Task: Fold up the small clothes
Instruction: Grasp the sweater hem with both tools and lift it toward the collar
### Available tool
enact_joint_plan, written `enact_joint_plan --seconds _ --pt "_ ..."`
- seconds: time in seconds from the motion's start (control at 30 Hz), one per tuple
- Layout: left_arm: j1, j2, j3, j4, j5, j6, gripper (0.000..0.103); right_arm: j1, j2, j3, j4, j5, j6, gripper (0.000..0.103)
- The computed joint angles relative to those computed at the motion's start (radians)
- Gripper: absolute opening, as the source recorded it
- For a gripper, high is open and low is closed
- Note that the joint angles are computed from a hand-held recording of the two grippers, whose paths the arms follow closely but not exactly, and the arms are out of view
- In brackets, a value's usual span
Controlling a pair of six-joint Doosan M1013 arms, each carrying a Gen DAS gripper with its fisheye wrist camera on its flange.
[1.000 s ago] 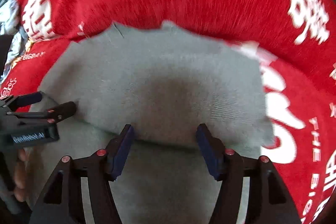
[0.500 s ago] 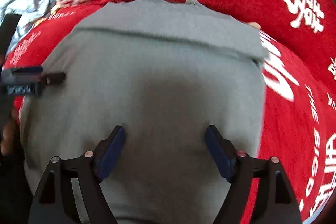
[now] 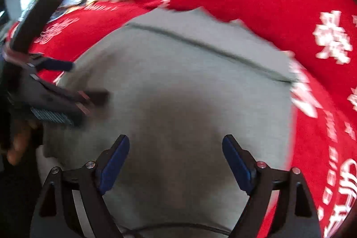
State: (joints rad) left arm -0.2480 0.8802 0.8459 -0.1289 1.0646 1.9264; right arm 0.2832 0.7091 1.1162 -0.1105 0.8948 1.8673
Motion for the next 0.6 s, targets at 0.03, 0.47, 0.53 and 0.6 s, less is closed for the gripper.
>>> enact_joint_plan --seconds 0.03,0.47,0.53,0.6 --pt "0.005 0.003 -0.007 0.001 0.025 0.000 0.103 0.003 0.008 0.004 -0.010 0.016 -0.016 0.088" --pt "0.080 -0.015 0.001 0.074 0.117 0.056 0.103 -0.012 -0.162 0.248 -0.117 0.178 0.046 0.091" --pt "0.091 0.010 -0.036 0.036 0.212 0.065 0.103 -0.030 -0.208 0.298 -0.111 0.171 0.118 0.091" --pt "0.091 0.029 -0.062 0.023 0.277 0.063 0.103 -0.058 -0.258 0.350 -0.083 0.138 0.214 0.091"
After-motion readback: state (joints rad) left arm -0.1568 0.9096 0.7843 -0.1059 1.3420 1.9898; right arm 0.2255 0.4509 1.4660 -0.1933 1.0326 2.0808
